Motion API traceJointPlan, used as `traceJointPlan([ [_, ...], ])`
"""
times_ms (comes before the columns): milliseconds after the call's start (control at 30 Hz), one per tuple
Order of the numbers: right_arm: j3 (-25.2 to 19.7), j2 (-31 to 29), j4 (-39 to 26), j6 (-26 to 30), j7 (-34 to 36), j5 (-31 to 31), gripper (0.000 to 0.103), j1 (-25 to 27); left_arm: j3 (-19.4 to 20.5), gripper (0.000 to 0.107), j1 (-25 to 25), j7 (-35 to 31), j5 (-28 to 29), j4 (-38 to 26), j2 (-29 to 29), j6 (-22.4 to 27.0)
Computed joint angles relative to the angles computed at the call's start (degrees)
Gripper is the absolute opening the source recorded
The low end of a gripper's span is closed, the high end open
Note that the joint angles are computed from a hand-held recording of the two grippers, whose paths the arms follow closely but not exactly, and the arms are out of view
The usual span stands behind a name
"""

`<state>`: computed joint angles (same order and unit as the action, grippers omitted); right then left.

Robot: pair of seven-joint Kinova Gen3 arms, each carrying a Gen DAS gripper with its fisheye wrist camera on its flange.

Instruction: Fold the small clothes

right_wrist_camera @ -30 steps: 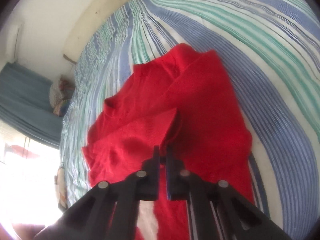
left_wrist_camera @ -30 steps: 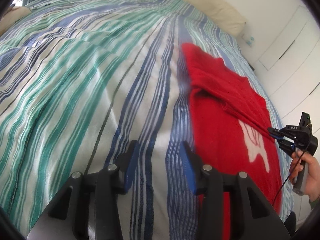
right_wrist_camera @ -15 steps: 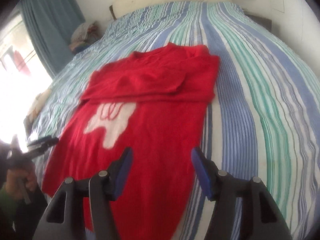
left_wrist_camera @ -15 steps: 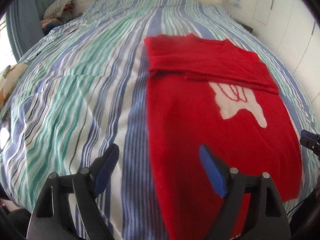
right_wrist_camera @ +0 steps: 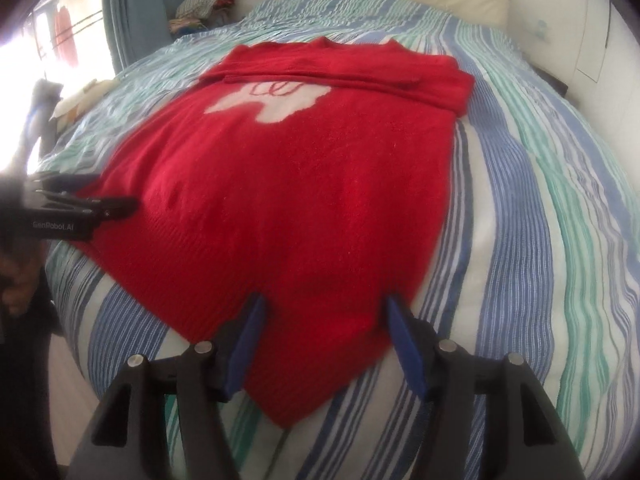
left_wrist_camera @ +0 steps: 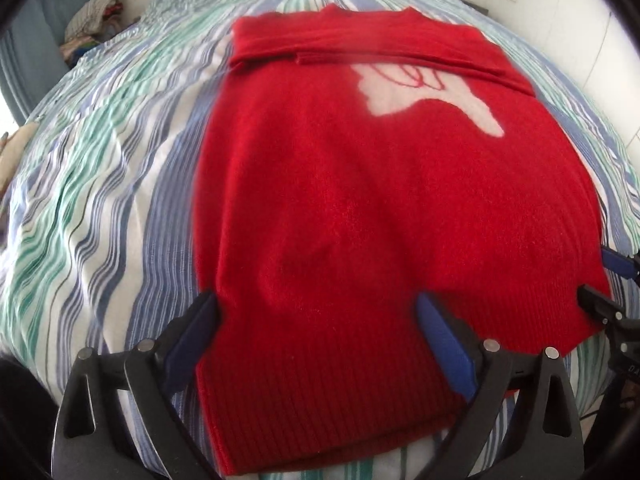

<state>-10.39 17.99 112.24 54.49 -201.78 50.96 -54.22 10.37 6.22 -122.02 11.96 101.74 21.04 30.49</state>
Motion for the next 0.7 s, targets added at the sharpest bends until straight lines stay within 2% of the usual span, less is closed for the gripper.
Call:
traceJointPlan([
  [200, 0.0, 0.0, 0.8, -0.2, -2.5, 1.5, 0.063, -0.6, -0.1, 0.099, 0.5, 0.5, -0.6, 0.8, -0.2, -1.4],
  [700, 0.0, 1.1, 0.0, 1.3, -3.1, 1.9, 0.064, -1.2, 0.4, 0.101, 0.0, -0.5, -0.1, 1.7, -0.4, -2.3],
])
